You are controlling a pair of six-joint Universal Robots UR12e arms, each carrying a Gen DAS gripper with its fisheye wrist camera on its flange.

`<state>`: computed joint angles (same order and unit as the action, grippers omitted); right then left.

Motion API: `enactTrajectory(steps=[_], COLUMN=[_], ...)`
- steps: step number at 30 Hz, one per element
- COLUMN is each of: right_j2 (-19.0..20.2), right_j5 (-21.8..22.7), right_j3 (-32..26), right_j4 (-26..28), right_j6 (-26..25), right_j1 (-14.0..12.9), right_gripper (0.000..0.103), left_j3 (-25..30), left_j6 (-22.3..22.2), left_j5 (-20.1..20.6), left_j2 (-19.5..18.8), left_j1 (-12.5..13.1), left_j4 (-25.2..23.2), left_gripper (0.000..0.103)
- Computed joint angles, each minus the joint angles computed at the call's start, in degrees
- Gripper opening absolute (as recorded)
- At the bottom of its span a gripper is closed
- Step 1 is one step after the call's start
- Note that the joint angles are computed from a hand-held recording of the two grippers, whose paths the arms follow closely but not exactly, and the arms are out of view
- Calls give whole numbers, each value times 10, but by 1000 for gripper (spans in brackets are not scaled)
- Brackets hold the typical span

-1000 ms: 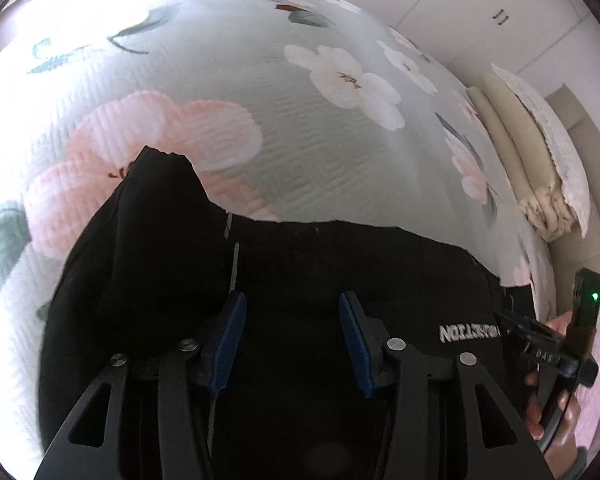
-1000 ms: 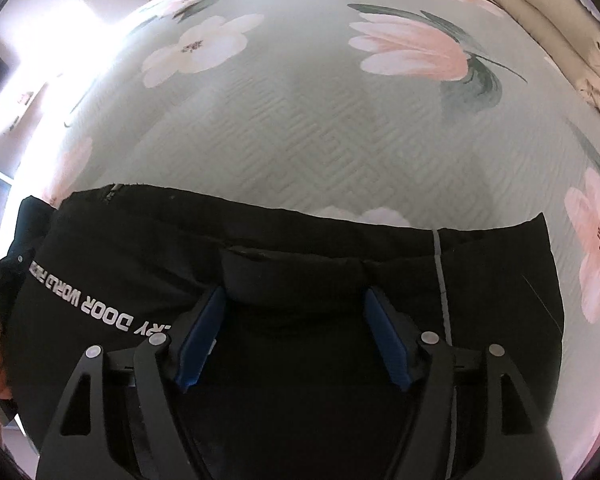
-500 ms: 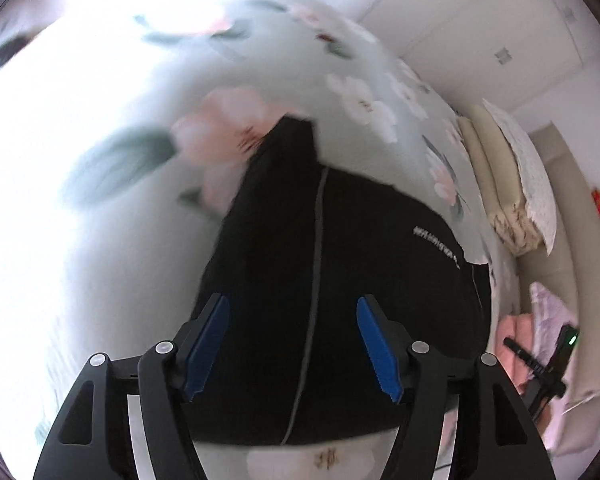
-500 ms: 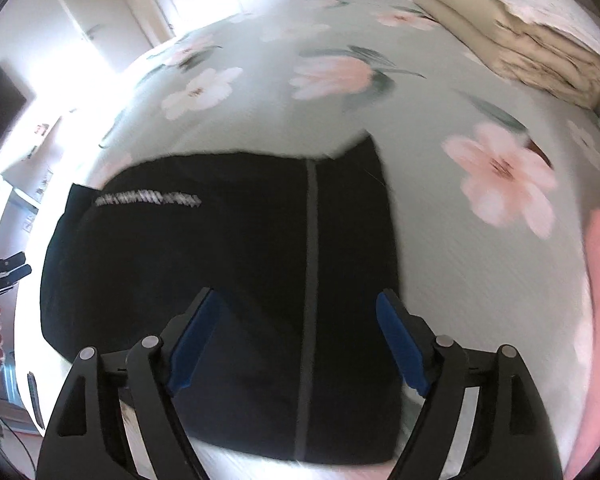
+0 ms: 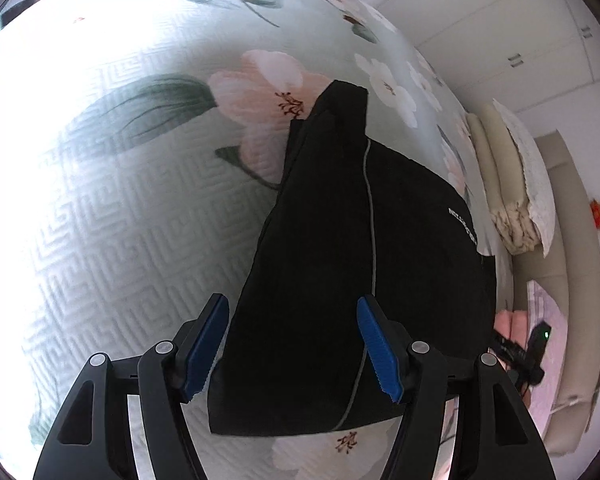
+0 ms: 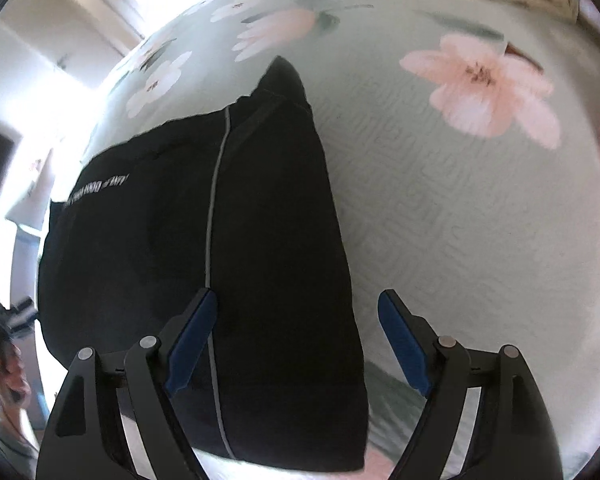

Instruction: Fold large clothes

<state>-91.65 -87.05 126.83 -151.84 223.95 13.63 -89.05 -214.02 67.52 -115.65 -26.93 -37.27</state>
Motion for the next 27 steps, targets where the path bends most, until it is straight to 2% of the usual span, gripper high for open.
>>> enactTrajectory(steps=[3, 7, 10, 12, 15, 18, 20, 24, 27], right_j2=[2, 9, 21, 30, 50, 66, 76, 84, 94], right_j5=[23, 39, 66, 89, 147, 179, 187, 194, 197], right_j3=[13, 10, 10, 13, 23, 27, 29, 19, 17], right_j4=[-45, -42, -50, -64, -110, -138, -157, -152, -173], right_j6=[9, -12, -25, -23, -13, -6, -1, -24, -31], right_j1=[-13, -18, -25, -31, -46, -54, -56, -56, -54], right_gripper=[84, 86, 92, 97, 97, 101, 103, 103, 100], left_j3=[14, 30, 42, 44, 42, 42, 42, 48, 50], left_j6=[29, 53, 62, 57, 36, 0, -12, -4, -24], left_j5=[-14, -55, -77, -118, -165, -213, -224, -236, -249], left_j2=[-10, -30, -46, -59, -76, -93, -99, -108, -115], left_j1=[3, 9, 14, 20, 27, 32, 33, 33, 34], left_j4=[-13, -27, -43, -39, -10, 16, 35, 45, 59], left_gripper=[68, 68, 68, 70, 76, 77, 77, 77, 77])
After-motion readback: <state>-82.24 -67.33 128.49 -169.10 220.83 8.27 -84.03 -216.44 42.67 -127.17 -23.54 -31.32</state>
